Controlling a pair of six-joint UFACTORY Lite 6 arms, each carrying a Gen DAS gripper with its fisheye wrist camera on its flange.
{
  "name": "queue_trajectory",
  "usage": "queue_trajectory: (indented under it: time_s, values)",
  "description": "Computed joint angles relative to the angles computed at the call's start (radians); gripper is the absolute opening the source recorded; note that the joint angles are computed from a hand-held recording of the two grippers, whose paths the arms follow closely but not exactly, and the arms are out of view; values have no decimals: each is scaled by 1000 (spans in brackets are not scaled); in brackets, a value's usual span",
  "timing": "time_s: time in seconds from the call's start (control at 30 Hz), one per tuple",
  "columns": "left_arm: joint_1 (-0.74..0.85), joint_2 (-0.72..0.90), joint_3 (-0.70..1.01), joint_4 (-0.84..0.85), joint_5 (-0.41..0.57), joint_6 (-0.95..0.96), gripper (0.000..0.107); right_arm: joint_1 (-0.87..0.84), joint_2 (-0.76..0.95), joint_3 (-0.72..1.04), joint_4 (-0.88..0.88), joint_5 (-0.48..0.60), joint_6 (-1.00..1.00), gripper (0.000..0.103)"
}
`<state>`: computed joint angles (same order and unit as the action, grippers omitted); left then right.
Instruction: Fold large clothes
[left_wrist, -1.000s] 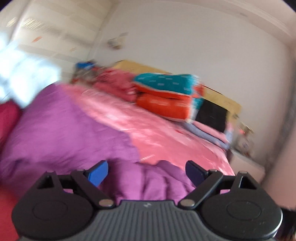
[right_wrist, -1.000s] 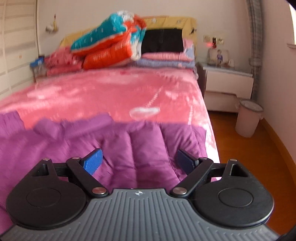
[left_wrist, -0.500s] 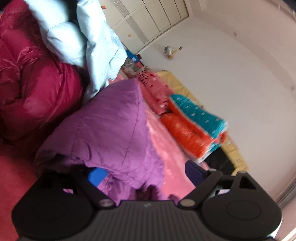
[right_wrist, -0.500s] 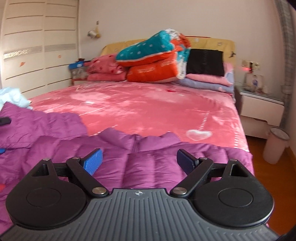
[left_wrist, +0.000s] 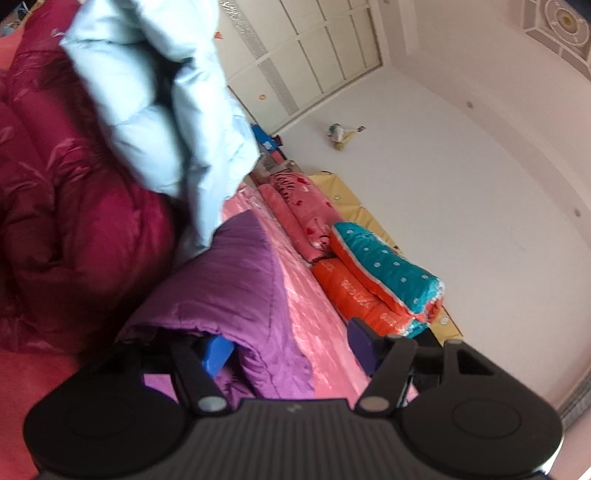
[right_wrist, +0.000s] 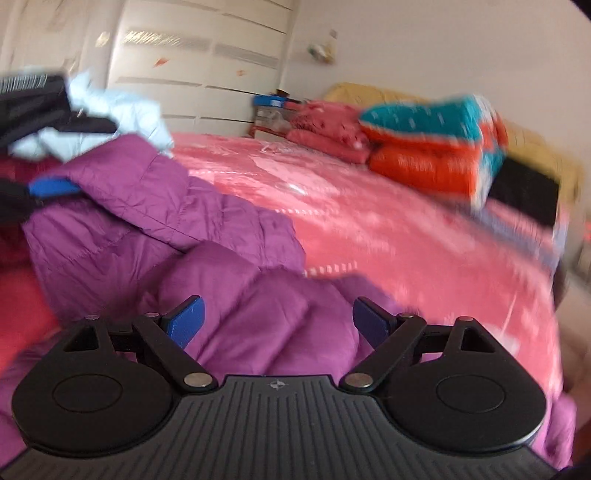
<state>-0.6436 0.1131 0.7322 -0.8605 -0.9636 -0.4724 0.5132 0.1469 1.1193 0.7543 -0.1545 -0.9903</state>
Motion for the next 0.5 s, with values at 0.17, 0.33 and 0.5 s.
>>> queue_trajectory:
  time_s: [0.17, 0.33, 0.5]
  values:
    - [23, -8, 2, 3, 8, -23, 66, 64, 204, 209, -4, -38, -81, 103]
    - [20, -15, -13, 9, -26, -41, 66, 128, 372, 346, 10, -79, -192, 103]
    - [0, -42, -56, 0, -52, -45, 66, 174, 481, 428, -28, -183, -150, 103]
